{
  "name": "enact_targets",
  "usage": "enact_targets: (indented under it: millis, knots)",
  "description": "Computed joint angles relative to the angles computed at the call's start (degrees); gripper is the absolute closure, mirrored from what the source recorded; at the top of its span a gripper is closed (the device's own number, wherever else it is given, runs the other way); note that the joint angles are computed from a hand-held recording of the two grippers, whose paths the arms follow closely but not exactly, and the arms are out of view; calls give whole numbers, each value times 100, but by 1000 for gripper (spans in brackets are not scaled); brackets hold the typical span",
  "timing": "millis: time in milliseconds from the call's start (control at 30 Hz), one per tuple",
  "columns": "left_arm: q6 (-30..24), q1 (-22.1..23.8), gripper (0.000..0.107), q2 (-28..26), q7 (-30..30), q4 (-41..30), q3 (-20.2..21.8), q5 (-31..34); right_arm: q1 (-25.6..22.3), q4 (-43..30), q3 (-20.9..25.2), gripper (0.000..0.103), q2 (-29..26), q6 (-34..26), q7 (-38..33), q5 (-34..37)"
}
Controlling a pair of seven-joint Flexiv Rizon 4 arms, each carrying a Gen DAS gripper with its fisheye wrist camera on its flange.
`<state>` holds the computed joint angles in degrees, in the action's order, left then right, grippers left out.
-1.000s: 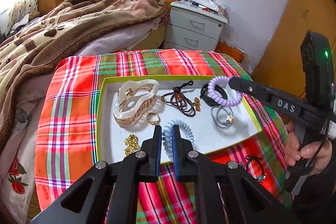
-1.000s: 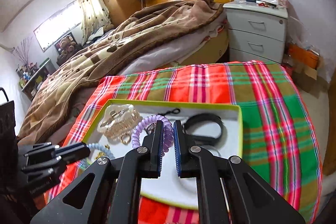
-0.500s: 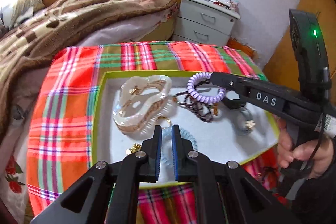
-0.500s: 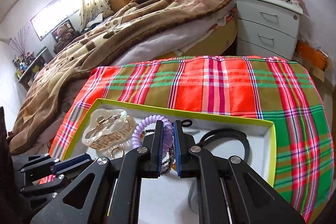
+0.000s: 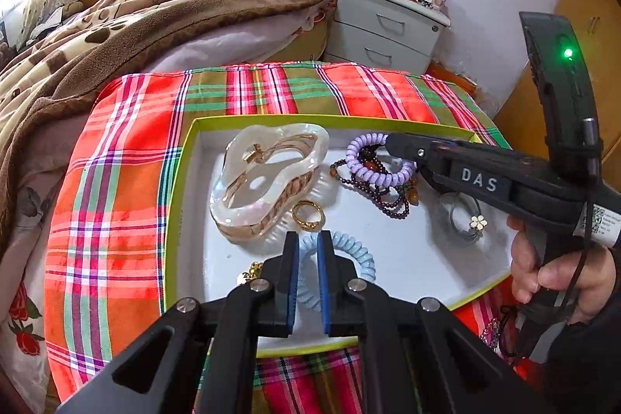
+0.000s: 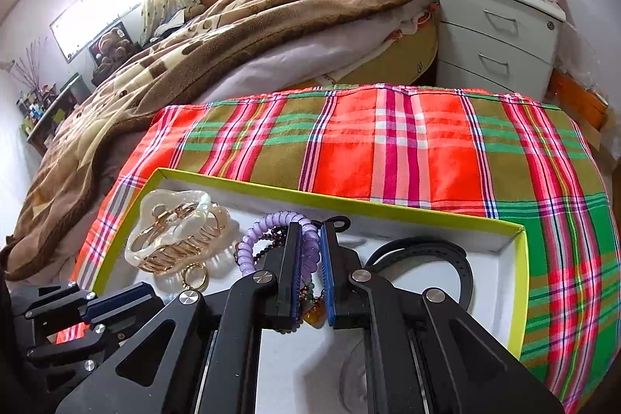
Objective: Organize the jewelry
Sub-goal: 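Carry both coiled hair ties into the box lid and open both tools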
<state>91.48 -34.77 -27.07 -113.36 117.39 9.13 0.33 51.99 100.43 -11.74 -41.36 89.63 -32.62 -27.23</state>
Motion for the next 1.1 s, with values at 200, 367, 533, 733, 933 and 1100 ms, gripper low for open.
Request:
enact_targets:
  millis: [200,367,533,733,933,1100]
  knots:
    - [-50,-83,97,6,-92,-32,99,68,126,-26,-174,93,-22,-125,89,-91]
    - [-101,-134,94,17,-208,-47,181,156,193,13,-281,93,-6,-103,203,-184]
    - [-131,-50,84,43,-213,-31,87,187,225,38,-335,88,6,-65,286,-216]
    - [-175,-102,76,59,-314,-55,140,269,371,108,-513,86,27,35,377,-226]
    - [-162,-237,74,118,-497,-31,287,413,548,227,-693,84,69,213,358,-110]
    - [-146,-400,69,195,-687,-3,454,573,920,457,-1066,84,147,470,330,142]
